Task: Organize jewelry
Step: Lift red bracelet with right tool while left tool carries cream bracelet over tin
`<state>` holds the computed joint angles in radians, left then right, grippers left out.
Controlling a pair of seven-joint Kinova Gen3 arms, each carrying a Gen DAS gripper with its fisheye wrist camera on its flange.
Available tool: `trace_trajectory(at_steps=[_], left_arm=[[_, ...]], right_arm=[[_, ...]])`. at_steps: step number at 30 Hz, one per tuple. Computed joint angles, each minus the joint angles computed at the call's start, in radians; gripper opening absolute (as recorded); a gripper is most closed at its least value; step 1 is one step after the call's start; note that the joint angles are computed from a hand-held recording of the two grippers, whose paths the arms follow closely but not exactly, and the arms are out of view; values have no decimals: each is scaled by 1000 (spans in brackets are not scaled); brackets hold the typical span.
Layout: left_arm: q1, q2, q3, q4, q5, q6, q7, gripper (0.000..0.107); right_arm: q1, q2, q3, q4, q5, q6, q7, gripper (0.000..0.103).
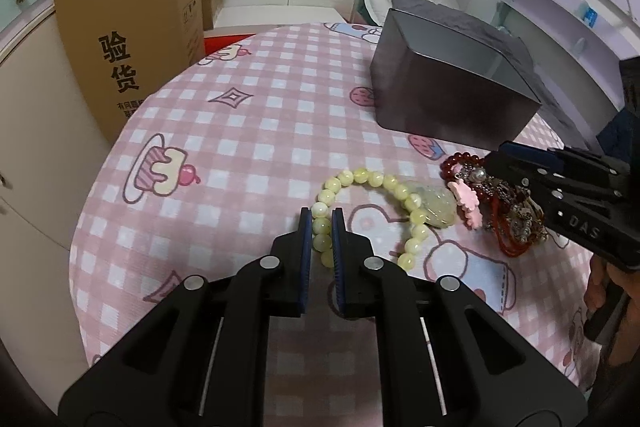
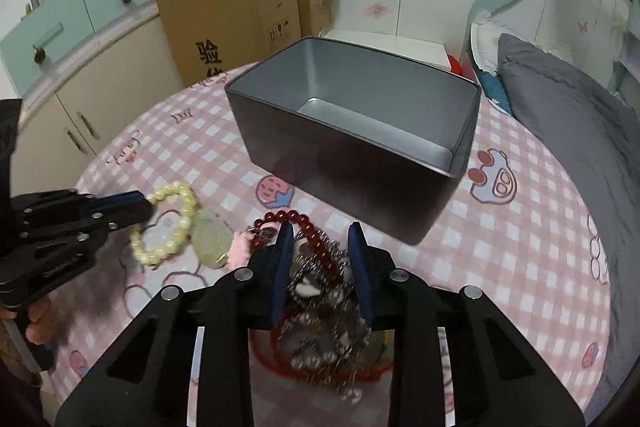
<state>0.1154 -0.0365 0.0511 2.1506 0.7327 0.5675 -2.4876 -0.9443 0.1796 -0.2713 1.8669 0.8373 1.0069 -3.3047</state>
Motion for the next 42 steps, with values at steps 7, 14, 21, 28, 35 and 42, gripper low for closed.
trace_trajectory(at_steps=[7, 14, 21, 28, 35, 42], left_arm=[[-21, 22, -10, -8, 47, 34, -88, 17], [-21, 12, -11, 7, 87, 28, -150, 9], [-61, -31, -56, 6, 205, 163, -289, 9], [-90, -60, -88, -30, 264, 327, -345, 9], [-103, -64, -90, -100, 335, 460, -379, 9], [-69, 8, -31, -239, 388, 467, -352, 9]], right_arm=[[51, -11, 12, 17, -56, -97, 86, 11], [29, -47, -2, 31, -18, -76, 38, 6], [-8, -111, -71, 20, 60, 31, -48, 6], [-29, -154, -135, -14, 115, 148, -82, 6], [-12, -179, -157, -27, 154, 200, -73, 6], [56, -184, -134, -6, 193, 160, -84, 6]])
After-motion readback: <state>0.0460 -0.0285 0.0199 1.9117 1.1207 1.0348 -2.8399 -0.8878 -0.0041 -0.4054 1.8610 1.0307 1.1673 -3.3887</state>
